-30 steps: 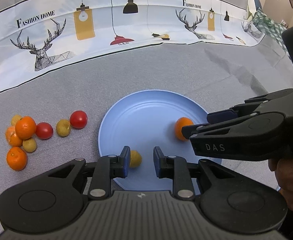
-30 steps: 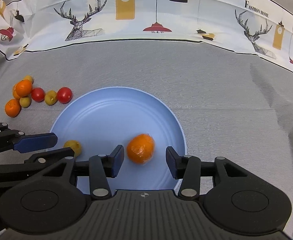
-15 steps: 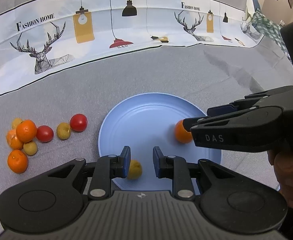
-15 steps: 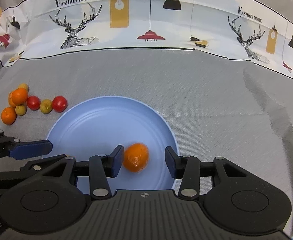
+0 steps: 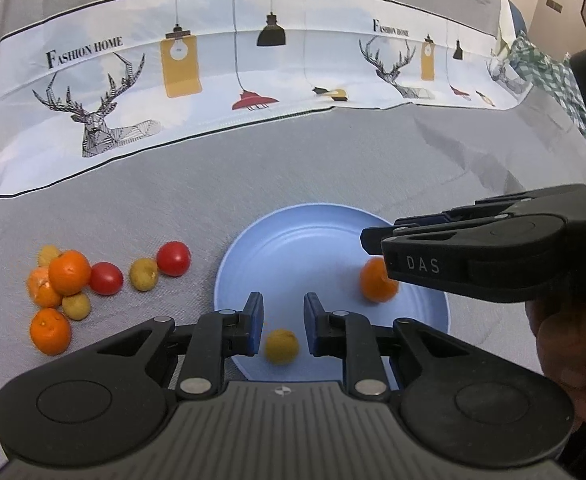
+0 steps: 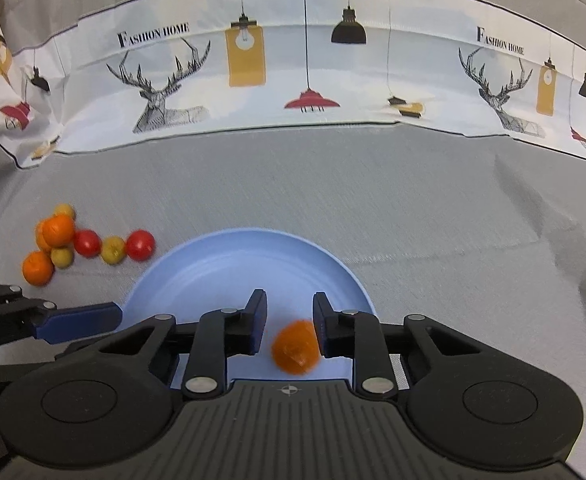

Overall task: Organize fruits
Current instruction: 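Open the right tool over the plate while the left tool releases its yellow fruit, then grasp a red cherry tomato with the right tool while the left tool grasps a yellow fruit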

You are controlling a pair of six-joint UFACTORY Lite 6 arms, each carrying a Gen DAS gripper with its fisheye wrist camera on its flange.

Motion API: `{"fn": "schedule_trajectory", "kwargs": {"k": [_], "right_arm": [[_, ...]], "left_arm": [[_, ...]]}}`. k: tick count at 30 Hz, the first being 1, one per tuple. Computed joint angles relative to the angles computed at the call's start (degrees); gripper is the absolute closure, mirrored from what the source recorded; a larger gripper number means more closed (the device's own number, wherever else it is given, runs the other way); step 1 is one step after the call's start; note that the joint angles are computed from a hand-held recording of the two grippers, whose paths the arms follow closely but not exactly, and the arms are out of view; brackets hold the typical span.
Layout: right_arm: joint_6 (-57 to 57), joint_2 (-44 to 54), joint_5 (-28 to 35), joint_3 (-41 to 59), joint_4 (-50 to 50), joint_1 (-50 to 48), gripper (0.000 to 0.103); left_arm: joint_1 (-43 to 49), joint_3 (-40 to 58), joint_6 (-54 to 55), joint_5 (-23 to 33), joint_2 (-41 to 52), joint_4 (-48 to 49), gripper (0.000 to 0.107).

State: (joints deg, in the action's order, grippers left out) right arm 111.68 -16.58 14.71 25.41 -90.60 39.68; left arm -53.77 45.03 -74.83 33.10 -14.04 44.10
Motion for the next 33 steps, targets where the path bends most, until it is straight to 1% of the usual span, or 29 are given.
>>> {"fn": "schedule_trajectory", "kwargs": {"k": [5,7,9,11,15,19,21,23,27,29,30,32,33], "right_arm": [[9.08,1.86,1.16,1.34,-6.85,2.36,0.077],[12.74,2.59,1.84,1.87,-9.45,3.50,0.077],[17.23,3.26,2.44,2.35,-12.68,4.60,0.077],[23.45,4.38,3.00,3.08,-17.20,5.68,0.077],[35.94,7.60,2.73,5.77,-26.90,7.01,0.077],[49.40,12.57,2.12,10.03,-37.68,8.67,0.077],[52.26,15.90,2.05,13.29,-39.57,10.15,0.076],[53.30,19.88,1.97,17.28,-39.91,11.15,0.076],[54.63,28.34,0.57,25.73,-39.59,11.22,0.076],[47.59,32.27,0.42,29.95,-32.04,11.56,0.074],[41.81,34.41,0.43,32.41,-26.51,11.68,0.072],[31.14,38.37,-0.03,36.71,-17.01,11.52,0.064],[26.68,40.08,-0.20,38.60,-13.09,11.37,0.064]], "left_arm": [[3.45,-0.21,2.84,0.17,-2.78,-1.85,0.083],[7.02,-0.58,5.09,0.12,-5.29,-3.50,0.083],[12.15,-1.27,8.42,-0.46,-8.29,-7.10,0.083],[19.20,-1.87,14.03,-1.72,-11.19,-13.41,0.085],[36.16,-2.14,28.80,-3.64,-14.66,-29.50,0.086],[52.56,-0.97,48.93,-2.93,-12.97,-50.19,0.086],[57.33,-0.21,55.78,-2.10,-10.93,-57.12,0.086],[60.56,0.25,60.56,-1.65,-9.31,-61.42,0.086],[62.69,1.61,63.98,-2.48,-5.44,-63.17,0.085],[62.90,2.12,65.37,-3.43,-3.07,-63.97,0.085],[62.90,2.65,66.04,-3.80,-1.66,-64.32,0.085],[62.59,3.71,67.61,-5.09,1.38,-65.19,0.083],[62.09,4.43,67.78,-5.65,2.95,-64.93,0.082]]}}
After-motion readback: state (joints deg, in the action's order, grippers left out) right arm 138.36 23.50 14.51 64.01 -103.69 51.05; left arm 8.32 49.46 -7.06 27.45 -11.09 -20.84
